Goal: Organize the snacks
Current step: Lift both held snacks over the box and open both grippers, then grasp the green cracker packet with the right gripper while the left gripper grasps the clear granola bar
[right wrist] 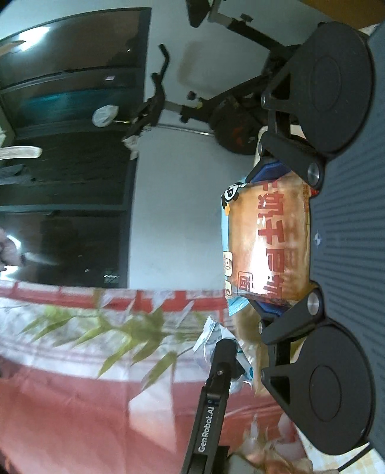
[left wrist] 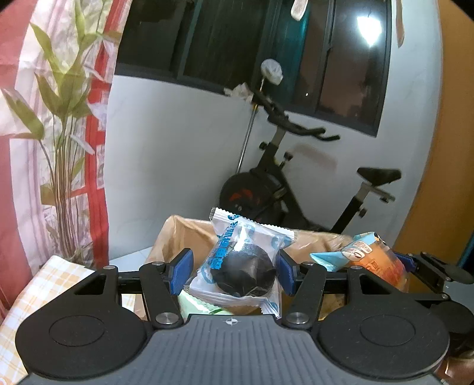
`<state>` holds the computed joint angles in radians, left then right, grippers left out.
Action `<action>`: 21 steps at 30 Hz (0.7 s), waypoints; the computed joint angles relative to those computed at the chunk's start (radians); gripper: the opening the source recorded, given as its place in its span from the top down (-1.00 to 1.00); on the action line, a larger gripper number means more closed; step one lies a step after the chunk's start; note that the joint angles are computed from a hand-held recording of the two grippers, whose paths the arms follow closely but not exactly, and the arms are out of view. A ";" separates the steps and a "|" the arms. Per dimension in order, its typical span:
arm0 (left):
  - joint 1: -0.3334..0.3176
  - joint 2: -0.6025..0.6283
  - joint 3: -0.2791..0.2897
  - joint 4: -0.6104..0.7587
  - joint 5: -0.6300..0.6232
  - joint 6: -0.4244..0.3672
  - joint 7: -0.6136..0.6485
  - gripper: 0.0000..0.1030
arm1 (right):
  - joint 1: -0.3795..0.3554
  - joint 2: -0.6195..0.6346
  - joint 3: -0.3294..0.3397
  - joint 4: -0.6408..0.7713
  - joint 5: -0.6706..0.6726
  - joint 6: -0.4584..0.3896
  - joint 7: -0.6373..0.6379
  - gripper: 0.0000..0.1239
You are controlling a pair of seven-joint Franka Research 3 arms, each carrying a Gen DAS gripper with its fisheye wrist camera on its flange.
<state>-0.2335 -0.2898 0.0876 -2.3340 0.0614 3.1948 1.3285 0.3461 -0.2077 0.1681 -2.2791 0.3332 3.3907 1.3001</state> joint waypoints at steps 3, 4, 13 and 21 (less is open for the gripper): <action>-0.010 0.019 0.014 0.023 -0.012 -0.048 0.025 -0.23 | -0.190 0.032 0.187 0.035 0.057 -0.037 -0.041 -0.23; -0.010 0.019 0.017 0.024 -0.023 -0.059 0.037 -0.23 | -0.221 0.039 0.215 0.043 0.062 -0.054 -0.036 -0.23; -0.009 -0.024 0.021 -0.002 -0.084 -0.085 0.115 -0.50 | -0.264 0.018 0.213 0.026 0.002 -0.129 0.146 -0.38; -0.009 -0.151 0.032 -0.070 -0.108 -0.160 0.175 -0.50 | -0.096 -0.077 0.053 -0.054 -0.023 -0.120 0.182 -0.39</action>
<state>-0.2427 -0.4409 0.1198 -2.4044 -0.0471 3.0350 1.5035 0.2501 -0.2844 0.2210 -2.3330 0.3104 3.2706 1.4825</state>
